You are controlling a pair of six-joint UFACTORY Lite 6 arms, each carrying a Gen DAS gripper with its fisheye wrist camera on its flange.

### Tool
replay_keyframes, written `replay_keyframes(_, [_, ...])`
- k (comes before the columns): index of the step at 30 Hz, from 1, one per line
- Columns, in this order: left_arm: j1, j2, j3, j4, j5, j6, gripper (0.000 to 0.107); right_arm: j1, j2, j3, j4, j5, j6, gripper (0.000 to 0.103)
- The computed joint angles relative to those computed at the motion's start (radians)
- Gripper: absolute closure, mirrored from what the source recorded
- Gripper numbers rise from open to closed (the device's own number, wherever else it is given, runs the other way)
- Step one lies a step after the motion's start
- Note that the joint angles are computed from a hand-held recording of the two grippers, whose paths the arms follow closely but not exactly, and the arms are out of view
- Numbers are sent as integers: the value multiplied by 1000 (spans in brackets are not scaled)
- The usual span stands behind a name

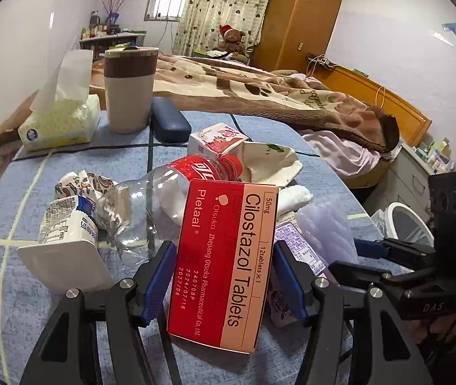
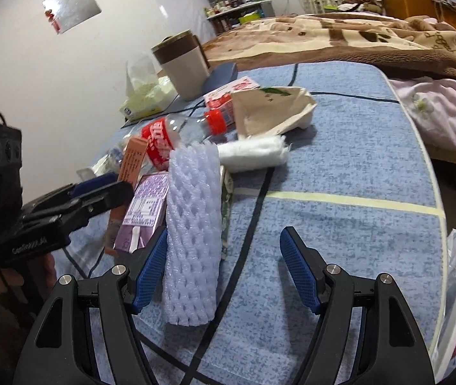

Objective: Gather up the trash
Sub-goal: 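Grasp the red Cilostazol Tablets box with the left tool while the right tool grasps a white foam net, then lift the box with the left tool toward the wastebasket while the right tool carries the foam net there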

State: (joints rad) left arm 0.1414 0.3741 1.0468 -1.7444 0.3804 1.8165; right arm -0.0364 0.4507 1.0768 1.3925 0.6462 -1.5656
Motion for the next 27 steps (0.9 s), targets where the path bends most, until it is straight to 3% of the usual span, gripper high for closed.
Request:
replay_keyframes(4, [24,28,30,66,42,-74,45,-11,51,44,-29,66,47,39])
replay_keyframes(11, [41,59,63,127,83,-141,45,-22,85,68,-32,161,51,66])
replay_keyframes(17, [52,82,87,159,108,-172,44,-24,69,57,-20,164,27,74])
replay_keyframes(20, [61,106,112,191,119,-213,37,-32,65,51,-16,170,20,75])
replay_keyframes(23, [82,140,140,221,165,-261,37,-36,59,45,-15,171,14,75])
replay_keyframes(27, [73,138,138,208,158,-244,37,-40,61,46,-11,175,13,75])
